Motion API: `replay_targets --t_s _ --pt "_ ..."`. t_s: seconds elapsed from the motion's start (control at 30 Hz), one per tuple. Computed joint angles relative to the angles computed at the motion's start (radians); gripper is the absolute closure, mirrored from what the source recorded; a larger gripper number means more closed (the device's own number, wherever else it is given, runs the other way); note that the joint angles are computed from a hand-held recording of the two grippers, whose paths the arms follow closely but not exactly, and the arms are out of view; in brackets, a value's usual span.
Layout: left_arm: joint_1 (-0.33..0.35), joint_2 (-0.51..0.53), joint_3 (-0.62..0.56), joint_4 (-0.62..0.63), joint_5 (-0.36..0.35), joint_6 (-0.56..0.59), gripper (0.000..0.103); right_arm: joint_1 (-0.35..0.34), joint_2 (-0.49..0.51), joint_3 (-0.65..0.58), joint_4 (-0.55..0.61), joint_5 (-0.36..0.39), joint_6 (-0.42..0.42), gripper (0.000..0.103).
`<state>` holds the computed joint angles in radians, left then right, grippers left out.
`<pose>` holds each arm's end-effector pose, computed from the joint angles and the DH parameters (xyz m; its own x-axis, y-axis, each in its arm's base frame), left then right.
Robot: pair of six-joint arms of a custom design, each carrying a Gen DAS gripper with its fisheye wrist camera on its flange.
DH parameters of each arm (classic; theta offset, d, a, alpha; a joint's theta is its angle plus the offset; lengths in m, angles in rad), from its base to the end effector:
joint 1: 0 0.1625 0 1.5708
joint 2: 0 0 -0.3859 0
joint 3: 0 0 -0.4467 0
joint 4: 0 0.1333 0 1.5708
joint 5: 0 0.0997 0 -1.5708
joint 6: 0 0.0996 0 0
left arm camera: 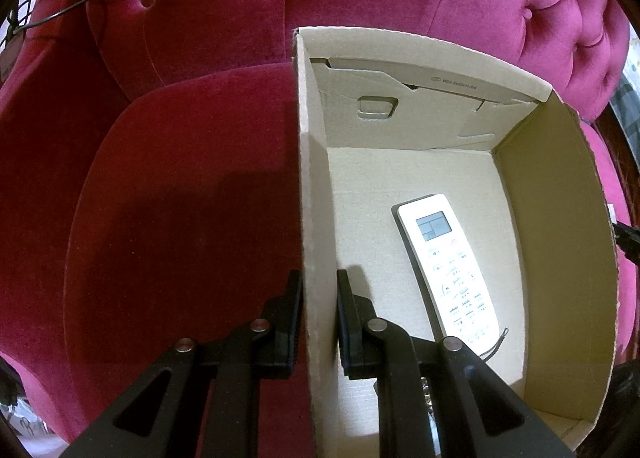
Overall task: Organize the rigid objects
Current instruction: 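Grasp the small white plug charger with the right tool, then carry the small white charger into the box onto the remote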
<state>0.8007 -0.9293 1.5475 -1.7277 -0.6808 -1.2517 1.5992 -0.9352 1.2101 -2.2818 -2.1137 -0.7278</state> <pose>-0.3057 -0.6178 0.1123 -0.6582 -0.3950 -0.6409 -0.0048 0.8535 -0.5211 0.1041 -0.7828 0.3166 -0.6265 -0.4580 0.6306 -0.5927 0.8054 -0.0039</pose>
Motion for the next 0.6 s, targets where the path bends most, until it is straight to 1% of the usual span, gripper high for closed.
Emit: replay_targets --t_s 0.17,0.37,0.43,0.6 --pt "-0.002 0.000 0.000 0.003 0.001 -0.005 0.087 0.014 -0.046 0.049 -0.010 0.003 0.002 0.074" --pt "0.000 0.003 -0.005 0.006 0.000 -0.006 0.087 0.038 -0.079 0.068 0.002 -0.006 0.005 0.074" --pt "0.001 0.005 -0.007 0.009 0.000 -0.007 0.087 0.045 -0.096 0.082 0.010 0.004 0.006 0.075" --pt "0.001 0.002 -0.003 0.002 -0.001 -0.008 0.087 0.068 -0.129 0.119 0.015 -0.001 -0.003 0.075"
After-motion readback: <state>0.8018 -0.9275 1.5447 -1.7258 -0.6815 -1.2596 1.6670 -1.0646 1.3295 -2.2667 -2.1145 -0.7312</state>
